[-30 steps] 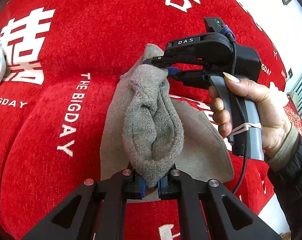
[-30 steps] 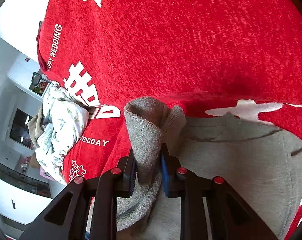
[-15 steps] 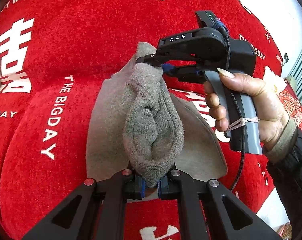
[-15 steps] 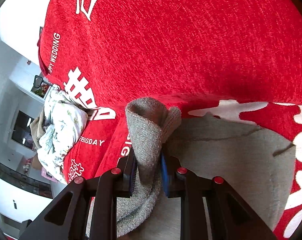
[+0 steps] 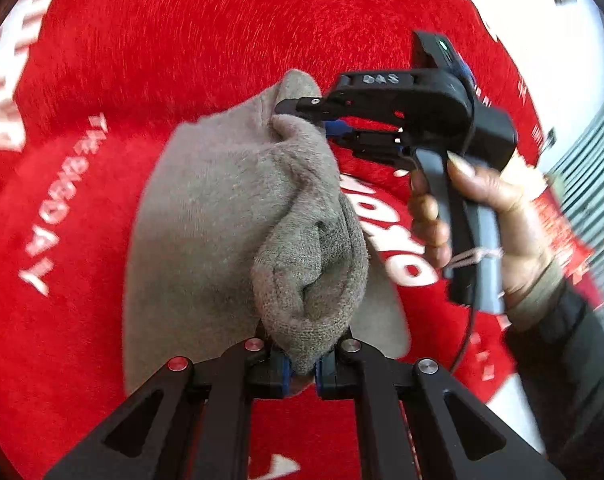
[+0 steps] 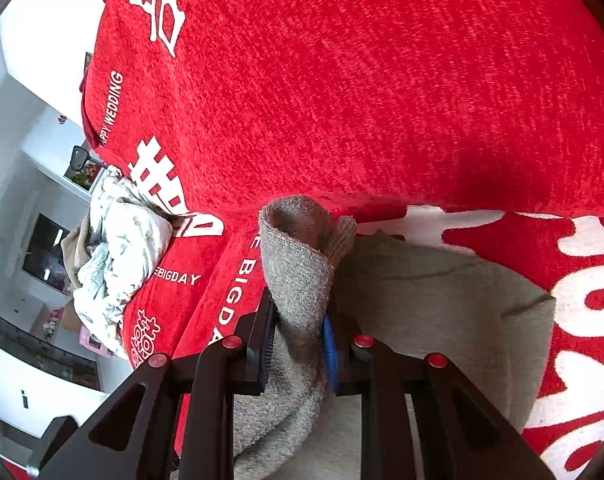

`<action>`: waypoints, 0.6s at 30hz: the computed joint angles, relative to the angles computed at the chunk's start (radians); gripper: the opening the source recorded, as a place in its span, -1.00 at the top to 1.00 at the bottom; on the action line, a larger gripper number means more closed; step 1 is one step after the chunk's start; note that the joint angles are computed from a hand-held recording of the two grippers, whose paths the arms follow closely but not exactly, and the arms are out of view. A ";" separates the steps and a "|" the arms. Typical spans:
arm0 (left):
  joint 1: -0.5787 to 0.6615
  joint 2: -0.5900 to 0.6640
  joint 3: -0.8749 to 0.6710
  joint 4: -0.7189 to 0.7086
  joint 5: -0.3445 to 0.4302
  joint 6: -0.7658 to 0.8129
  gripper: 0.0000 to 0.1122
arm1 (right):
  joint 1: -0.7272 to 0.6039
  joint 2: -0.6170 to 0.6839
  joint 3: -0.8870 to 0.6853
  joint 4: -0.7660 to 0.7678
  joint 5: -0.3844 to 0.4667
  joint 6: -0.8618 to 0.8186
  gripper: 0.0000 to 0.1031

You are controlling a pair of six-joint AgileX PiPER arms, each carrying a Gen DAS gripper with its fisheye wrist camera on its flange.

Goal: Fold small clothes
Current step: 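Lay the folded half down onto the sweater with both tools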

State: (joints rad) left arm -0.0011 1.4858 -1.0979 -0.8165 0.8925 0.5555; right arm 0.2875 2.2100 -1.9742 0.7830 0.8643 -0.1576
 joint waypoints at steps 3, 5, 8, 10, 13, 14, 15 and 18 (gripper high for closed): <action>0.032 0.032 -0.004 -0.079 0.045 0.033 0.85 | -0.019 -0.018 0.043 0.027 -0.009 -0.038 0.57; 0.039 0.042 -0.006 -0.099 0.057 0.044 0.85 | -0.031 -0.027 0.064 0.042 -0.011 -0.057 0.57; 0.032 0.044 -0.013 -0.098 0.067 0.037 0.85 | -0.048 -0.042 0.100 0.069 -0.017 -0.095 0.57; 0.033 0.048 -0.018 -0.105 0.080 0.034 0.85 | -0.058 -0.050 0.117 0.082 -0.019 -0.113 0.57; 0.044 0.074 -0.038 -0.117 0.103 0.040 0.85 | -0.076 -0.061 0.142 0.103 -0.018 -0.147 0.57; 0.040 0.082 -0.046 -0.115 0.103 0.034 0.85 | -0.081 -0.063 0.147 0.106 -0.016 -0.155 0.57; 0.029 0.085 -0.045 -0.112 0.094 0.030 0.85 | -0.086 -0.065 0.151 0.108 -0.014 -0.161 0.57; -0.009 0.093 -0.047 -0.088 0.062 0.009 0.85 | -0.099 -0.066 0.161 0.112 -0.011 -0.173 0.58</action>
State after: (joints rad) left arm -0.0104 1.5791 -1.1449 -0.9043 0.9543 0.5640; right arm 0.1882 2.1444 -1.8132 0.8948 0.8533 -0.3301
